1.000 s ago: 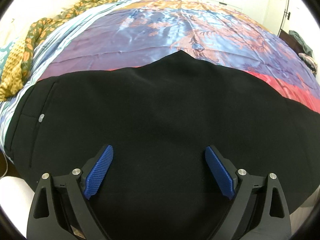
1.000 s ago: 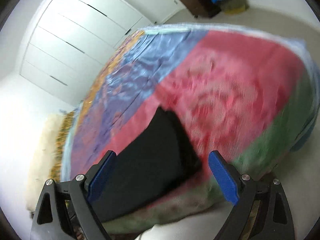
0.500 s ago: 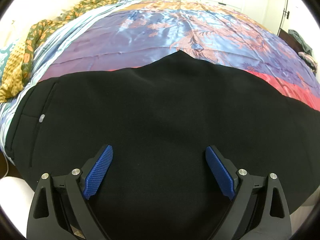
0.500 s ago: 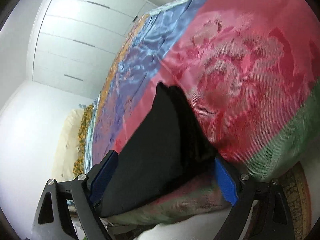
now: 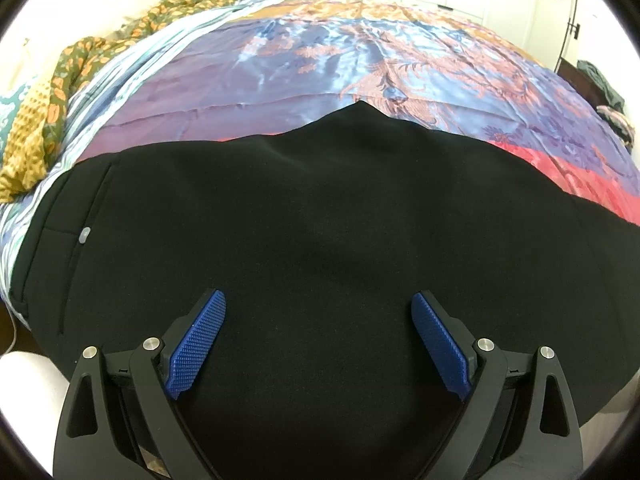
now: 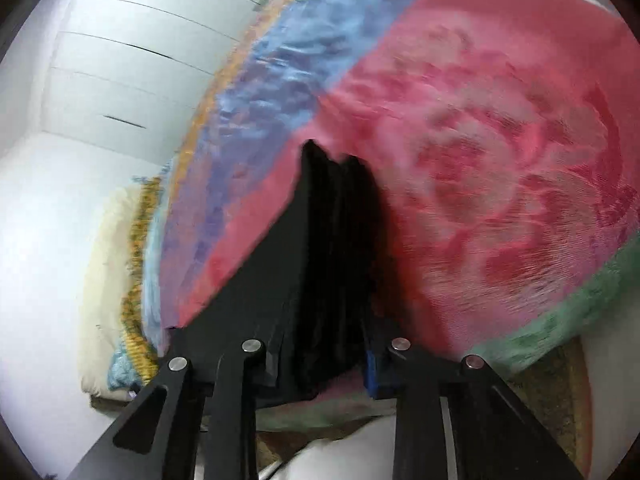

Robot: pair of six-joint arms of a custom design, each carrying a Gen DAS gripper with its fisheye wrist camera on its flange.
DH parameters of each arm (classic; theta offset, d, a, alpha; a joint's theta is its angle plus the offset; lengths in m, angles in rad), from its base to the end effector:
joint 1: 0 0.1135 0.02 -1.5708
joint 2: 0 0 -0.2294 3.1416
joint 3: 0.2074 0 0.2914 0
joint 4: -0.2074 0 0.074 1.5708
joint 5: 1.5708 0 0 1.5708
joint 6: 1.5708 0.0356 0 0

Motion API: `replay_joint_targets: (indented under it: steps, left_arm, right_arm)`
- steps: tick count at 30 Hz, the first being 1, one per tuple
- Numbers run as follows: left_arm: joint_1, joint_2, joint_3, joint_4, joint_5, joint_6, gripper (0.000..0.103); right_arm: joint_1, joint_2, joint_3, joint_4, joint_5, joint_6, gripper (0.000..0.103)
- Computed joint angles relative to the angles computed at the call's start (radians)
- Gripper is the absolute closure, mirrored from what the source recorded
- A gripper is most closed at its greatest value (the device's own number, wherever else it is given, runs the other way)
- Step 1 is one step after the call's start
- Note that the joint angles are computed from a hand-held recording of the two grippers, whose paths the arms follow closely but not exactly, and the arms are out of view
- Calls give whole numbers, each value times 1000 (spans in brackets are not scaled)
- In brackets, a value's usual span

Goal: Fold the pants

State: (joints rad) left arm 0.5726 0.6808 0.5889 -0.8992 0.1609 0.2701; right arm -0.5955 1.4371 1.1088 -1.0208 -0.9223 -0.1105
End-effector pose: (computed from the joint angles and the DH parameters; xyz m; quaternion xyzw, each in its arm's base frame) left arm 0.1636 0.0987 0.2002 -0.1212 0.9477 0.0462 0.2915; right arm 0.2640 -0.1446 0.2125 0.1660 0.8758 0.3807 0.2459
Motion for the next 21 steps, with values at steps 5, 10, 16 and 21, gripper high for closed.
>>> replay_joint_targets:
  steps: [5,10,16,21]
  left_arm:
    - [14,24,30,-30,25,-6,8]
    - [68,54,71,-75,105,-1,8]
    - [177,145,146,-124,243,17,8]
    - [270,194,197,-154,307,56,8]
  right_arm:
    - [126,-182,-95,108,-116,167,77]
    - [425,-461,-337,543,-113,699,77]
    - [890,-312,-448,1250,131,1263,77]
    - [1197,62,-234,1438,327,1325,77]
